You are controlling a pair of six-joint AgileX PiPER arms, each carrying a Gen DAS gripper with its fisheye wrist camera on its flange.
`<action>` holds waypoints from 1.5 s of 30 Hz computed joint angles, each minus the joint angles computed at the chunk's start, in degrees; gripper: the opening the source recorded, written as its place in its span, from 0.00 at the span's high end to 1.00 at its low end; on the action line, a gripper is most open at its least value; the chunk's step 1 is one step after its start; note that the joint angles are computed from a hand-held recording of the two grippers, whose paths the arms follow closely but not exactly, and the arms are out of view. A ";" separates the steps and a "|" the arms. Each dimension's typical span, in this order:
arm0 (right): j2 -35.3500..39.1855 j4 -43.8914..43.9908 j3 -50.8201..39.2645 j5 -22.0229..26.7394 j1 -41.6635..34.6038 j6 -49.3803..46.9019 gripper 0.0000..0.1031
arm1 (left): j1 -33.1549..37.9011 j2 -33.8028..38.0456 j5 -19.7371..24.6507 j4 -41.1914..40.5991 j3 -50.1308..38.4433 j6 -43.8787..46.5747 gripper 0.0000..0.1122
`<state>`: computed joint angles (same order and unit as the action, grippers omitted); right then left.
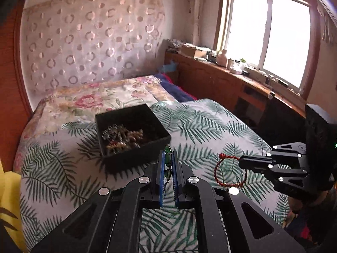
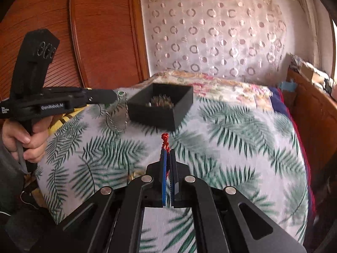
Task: Organize jewelry
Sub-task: 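Carry the pendant and red bracelet with both tools into the black box and open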
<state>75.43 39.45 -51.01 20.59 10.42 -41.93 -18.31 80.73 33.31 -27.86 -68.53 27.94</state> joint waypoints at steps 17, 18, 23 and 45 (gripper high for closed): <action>23.99 -5.08 -34.89 10.73 0.28 2.11 0.97 | 4.28 16.07 4.21 2.48 -21.18 -2.11 0.95; 25.14 -5.18 -36.39 11.30 0.15 2.10 0.97 | 4.44 17.53 4.58 2.89 -22.79 -2.56 0.95; 32.86 -7.02 -46.38 14.74 0.28 4.19 0.97 | 5.44 22.84 6.20 3.55 -28.37 -3.41 0.95; 38.46 -10.90 -52.63 17.17 1.57 8.98 0.70 | 7.07 26.32 5.40 6.50 -30.16 -6.45 0.63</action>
